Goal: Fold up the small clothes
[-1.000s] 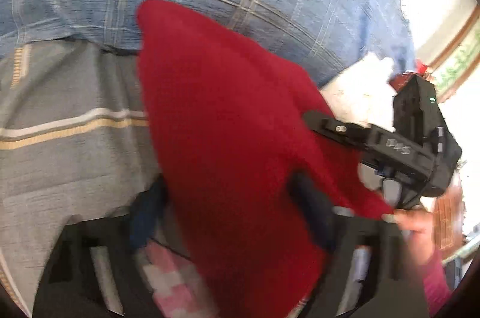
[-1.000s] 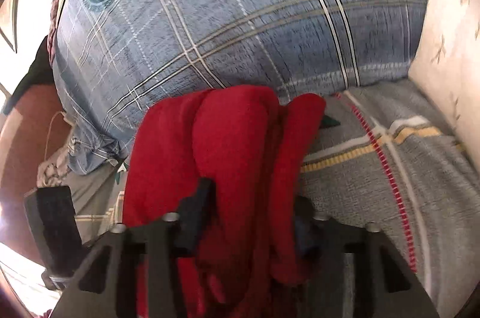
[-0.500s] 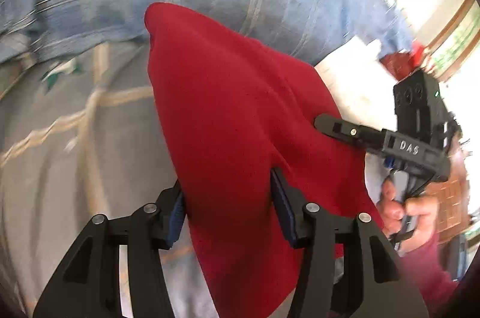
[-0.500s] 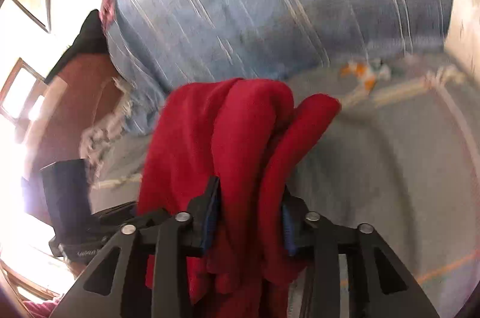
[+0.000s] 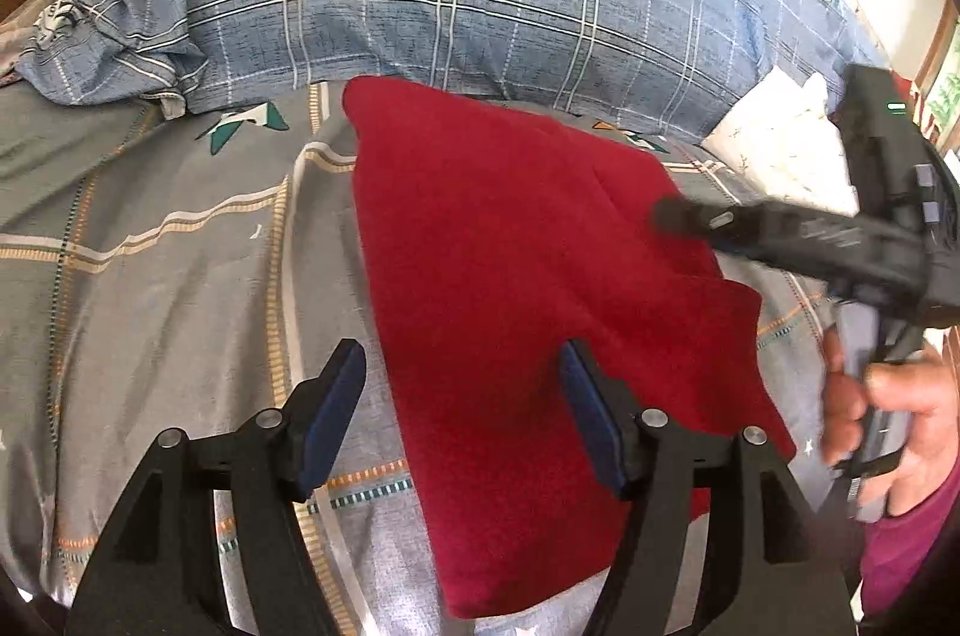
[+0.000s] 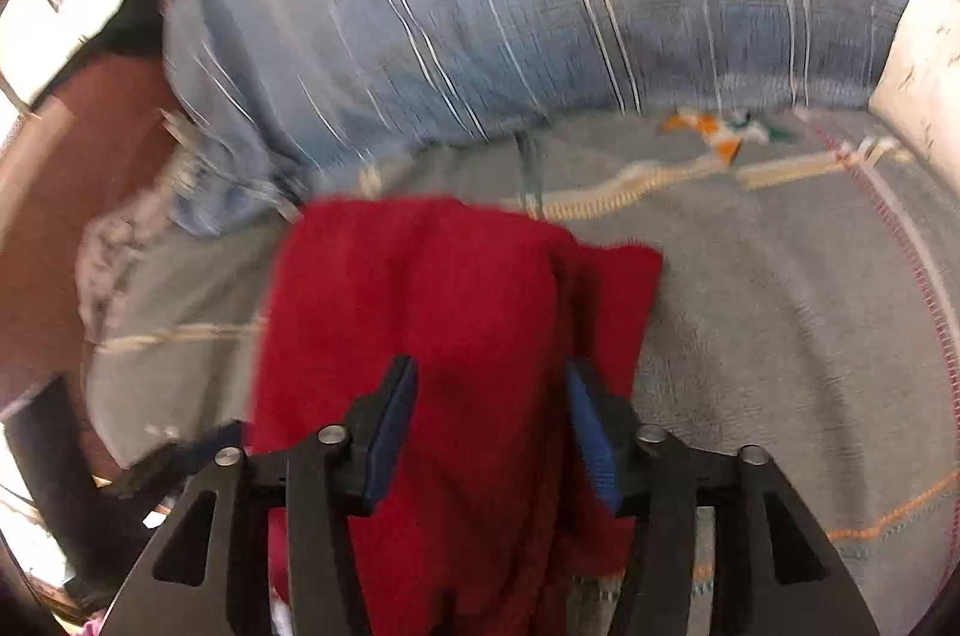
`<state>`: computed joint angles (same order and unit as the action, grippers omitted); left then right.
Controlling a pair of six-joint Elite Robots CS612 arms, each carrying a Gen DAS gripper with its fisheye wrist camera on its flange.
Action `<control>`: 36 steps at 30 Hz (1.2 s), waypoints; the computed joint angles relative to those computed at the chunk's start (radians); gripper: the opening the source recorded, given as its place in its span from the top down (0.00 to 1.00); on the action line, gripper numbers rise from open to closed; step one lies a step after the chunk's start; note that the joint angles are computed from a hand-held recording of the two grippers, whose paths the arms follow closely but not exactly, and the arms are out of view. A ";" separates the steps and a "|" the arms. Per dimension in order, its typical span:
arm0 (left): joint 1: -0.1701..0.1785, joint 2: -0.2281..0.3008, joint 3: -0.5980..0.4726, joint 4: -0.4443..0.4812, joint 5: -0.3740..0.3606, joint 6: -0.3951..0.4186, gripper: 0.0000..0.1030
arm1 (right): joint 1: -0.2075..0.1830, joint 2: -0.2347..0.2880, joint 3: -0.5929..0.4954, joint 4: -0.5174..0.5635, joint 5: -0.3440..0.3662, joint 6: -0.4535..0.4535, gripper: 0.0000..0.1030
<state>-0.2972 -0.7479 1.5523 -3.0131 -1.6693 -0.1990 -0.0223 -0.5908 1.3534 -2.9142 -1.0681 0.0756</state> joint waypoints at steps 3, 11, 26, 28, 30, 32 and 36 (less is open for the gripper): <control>-0.004 -0.003 0.003 0.001 0.022 -0.003 0.35 | -0.006 0.002 0.013 -0.050 0.011 -0.011 0.87; -0.023 0.010 0.017 -0.054 0.104 -0.010 0.25 | -0.008 0.009 0.040 -0.098 -0.126 0.011 0.97; -0.034 0.003 0.034 -0.081 0.148 -0.011 0.24 | 0.035 -0.098 0.208 -0.203 -0.050 -0.232 0.76; -0.034 0.000 0.040 -0.087 0.148 -0.010 0.24 | 0.047 -0.088 0.203 -0.179 -0.135 -0.257 0.85; -0.034 -0.001 0.045 -0.096 0.148 -0.009 0.24 | 0.052 -0.072 0.197 -0.170 -0.184 -0.265 0.89; -0.035 -0.003 0.051 -0.106 0.155 -0.013 0.24 | 0.049 -0.071 0.205 -0.191 -0.170 -0.240 0.89; -0.041 -0.009 0.068 -0.143 0.198 -0.010 0.24 | 0.049 -0.095 0.223 -0.191 -0.163 -0.230 0.83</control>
